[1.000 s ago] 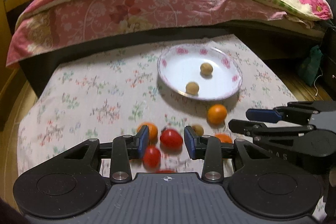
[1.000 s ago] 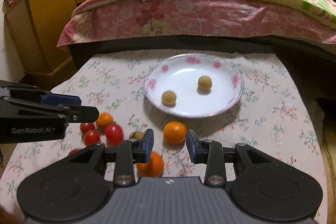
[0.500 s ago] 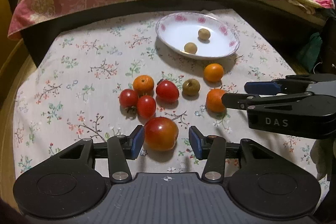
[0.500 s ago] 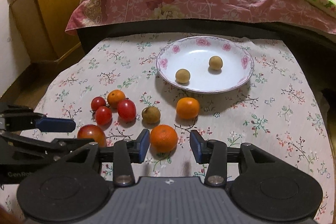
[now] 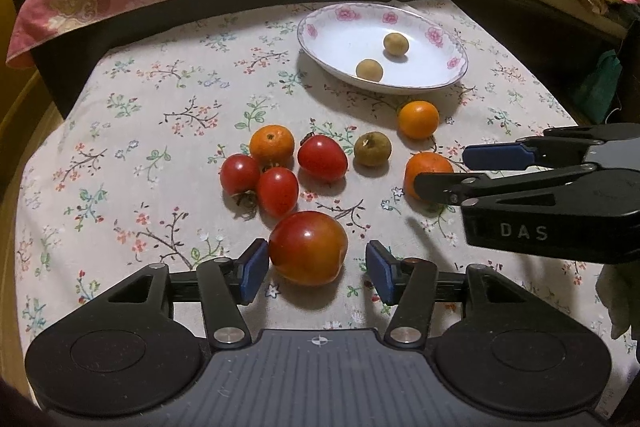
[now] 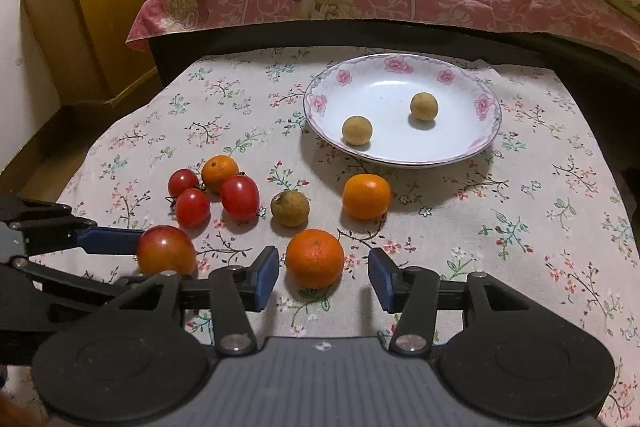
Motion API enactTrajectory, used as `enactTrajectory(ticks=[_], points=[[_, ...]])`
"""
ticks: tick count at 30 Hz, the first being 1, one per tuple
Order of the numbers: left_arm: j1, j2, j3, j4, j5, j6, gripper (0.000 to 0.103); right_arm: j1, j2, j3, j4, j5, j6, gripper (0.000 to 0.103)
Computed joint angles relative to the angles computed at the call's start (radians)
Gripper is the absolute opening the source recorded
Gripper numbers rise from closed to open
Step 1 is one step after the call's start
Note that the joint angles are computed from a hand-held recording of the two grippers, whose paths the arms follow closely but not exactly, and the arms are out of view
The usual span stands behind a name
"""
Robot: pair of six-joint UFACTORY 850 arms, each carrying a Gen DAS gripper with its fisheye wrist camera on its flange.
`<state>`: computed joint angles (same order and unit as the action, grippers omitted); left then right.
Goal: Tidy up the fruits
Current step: 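Grasp the large red tomato with the left gripper while the right grasps a tangerine, then lift the large tomato and the tangerine and carry both over the plate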
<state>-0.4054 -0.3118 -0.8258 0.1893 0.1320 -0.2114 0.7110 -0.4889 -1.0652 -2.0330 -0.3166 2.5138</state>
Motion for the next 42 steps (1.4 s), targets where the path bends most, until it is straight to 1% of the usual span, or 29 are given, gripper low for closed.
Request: enactTrajectory(ticks=[3,4,10,12,17,18,19,20,21,22,25,28,29,31,33,34,37,39,42], points=[[-0.005,-0.01,-0.004,-0.083,0.003,0.089,0.063,-0.003,-0.012,-0.011,0.0,0.005,-0.013,0.048],[-0.006,-0.014,-0.006,-0.09,0.003,0.096,0.063,-0.003,-0.017,-0.014,0.0,0.006,-0.016,0.048],[-0.003,-0.027,-0.012,-0.05,0.007,0.047,0.063,-0.005,-0.045,-0.039,0.008,0.008,-0.046,0.048],[-0.002,-0.032,-0.014,-0.04,0.01,0.033,0.061,-0.007,-0.051,-0.043,-0.008,0.009,-0.035,0.048],[-0.009,-0.034,-0.016,-0.192,0.011,0.186,0.055,-0.004,-0.058,-0.052,0.013,0.011,-0.075,0.048],[-0.008,-0.034,-0.016,-0.186,0.011,0.177,0.053,-0.003,-0.059,-0.053,0.02,0.014,-0.084,0.046],[-0.006,-0.033,-0.015,-0.172,0.011,0.16,0.051,-0.002,-0.06,-0.056,0.034,0.015,-0.102,0.042],[-0.004,-0.032,-0.015,-0.163,0.012,0.148,0.052,-0.001,-0.06,-0.055,0.041,0.012,-0.112,0.038],[-0.001,-0.032,-0.016,-0.121,0.011,0.104,0.052,0.0,-0.059,-0.054,0.037,0.01,-0.109,0.036],[0.002,-0.032,-0.016,-0.086,0.012,0.07,0.051,-0.001,-0.057,-0.053,0.032,0.011,-0.103,0.036],[0.002,-0.032,-0.015,-0.076,0.013,0.065,0.051,-0.002,-0.056,-0.05,0.022,0.014,-0.095,0.035],[0.006,-0.029,-0.015,0.087,0.012,-0.093,0.051,-0.001,-0.052,-0.046,0.02,0.018,-0.098,0.035],[0.006,-0.029,-0.015,0.116,0.01,-0.117,0.051,-0.001,-0.049,-0.044,0.014,0.02,-0.094,0.035],[0.002,-0.026,-0.012,0.119,0.011,-0.111,0.051,0.002,-0.042,-0.036,0.004,0.019,-0.087,0.035],[0.002,-0.023,-0.01,0.174,0.009,-0.159,0.051,0.004,-0.035,-0.029,0.001,0.02,-0.082,0.035],[0.002,-0.021,-0.008,0.177,0.009,-0.158,0.051,0.005,-0.031,-0.025,0.0,0.02,-0.082,0.035],[-0.002,-0.016,-0.003,0.113,0.01,-0.076,0.051,0.018,-0.021,-0.013,0.033,-0.001,-0.136,0.035],[-0.005,-0.017,-0.002,0.054,0.011,-0.008,0.051,0.022,-0.012,-0.001,0.017,0.0,-0.129,0.035],[-0.006,-0.019,-0.006,0.047,0.008,0.005,0.051,0.025,-0.013,0.004,0.023,0.005,-0.149,0.035]])
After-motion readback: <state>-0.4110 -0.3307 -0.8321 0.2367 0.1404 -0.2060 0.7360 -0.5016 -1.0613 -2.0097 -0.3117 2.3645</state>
